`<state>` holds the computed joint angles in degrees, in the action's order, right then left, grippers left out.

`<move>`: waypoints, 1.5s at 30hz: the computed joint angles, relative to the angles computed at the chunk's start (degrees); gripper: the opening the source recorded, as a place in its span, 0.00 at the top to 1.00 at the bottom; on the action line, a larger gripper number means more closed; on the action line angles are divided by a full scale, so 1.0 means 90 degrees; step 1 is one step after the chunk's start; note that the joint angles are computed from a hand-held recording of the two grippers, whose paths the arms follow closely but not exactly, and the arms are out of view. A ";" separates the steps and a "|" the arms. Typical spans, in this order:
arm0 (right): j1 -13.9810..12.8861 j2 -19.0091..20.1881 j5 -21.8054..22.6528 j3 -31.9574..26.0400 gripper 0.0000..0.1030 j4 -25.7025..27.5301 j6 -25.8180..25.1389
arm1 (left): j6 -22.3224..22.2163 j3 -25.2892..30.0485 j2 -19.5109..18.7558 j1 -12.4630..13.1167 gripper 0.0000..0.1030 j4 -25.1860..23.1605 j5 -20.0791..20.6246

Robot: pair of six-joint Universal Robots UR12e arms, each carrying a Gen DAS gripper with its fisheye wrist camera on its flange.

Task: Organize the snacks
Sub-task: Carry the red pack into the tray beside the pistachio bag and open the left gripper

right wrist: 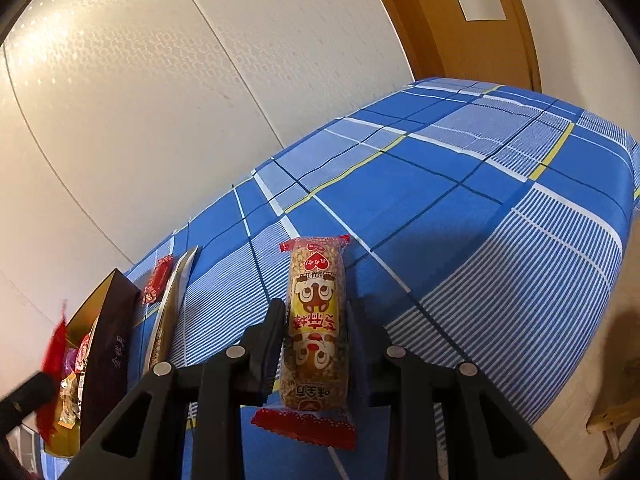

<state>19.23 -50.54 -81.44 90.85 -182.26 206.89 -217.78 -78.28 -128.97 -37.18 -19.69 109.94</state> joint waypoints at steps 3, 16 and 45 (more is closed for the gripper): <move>0.0025 0.0001 -0.0024 0.0005 0.70 -0.0027 -0.0020 | -0.0259 -0.0336 0.0229 0.0077 0.60 0.0083 0.0039; 0.0058 0.0001 -0.0087 0.0062 0.70 -0.0186 -0.0020 | -0.1499 -0.1350 0.0867 0.0453 0.60 -0.0777 0.0423; 0.0172 -0.0046 -0.0134 0.0219 0.70 -0.0778 -0.0126 | -0.2150 -0.1632 0.1026 0.0516 0.43 -0.1854 0.1080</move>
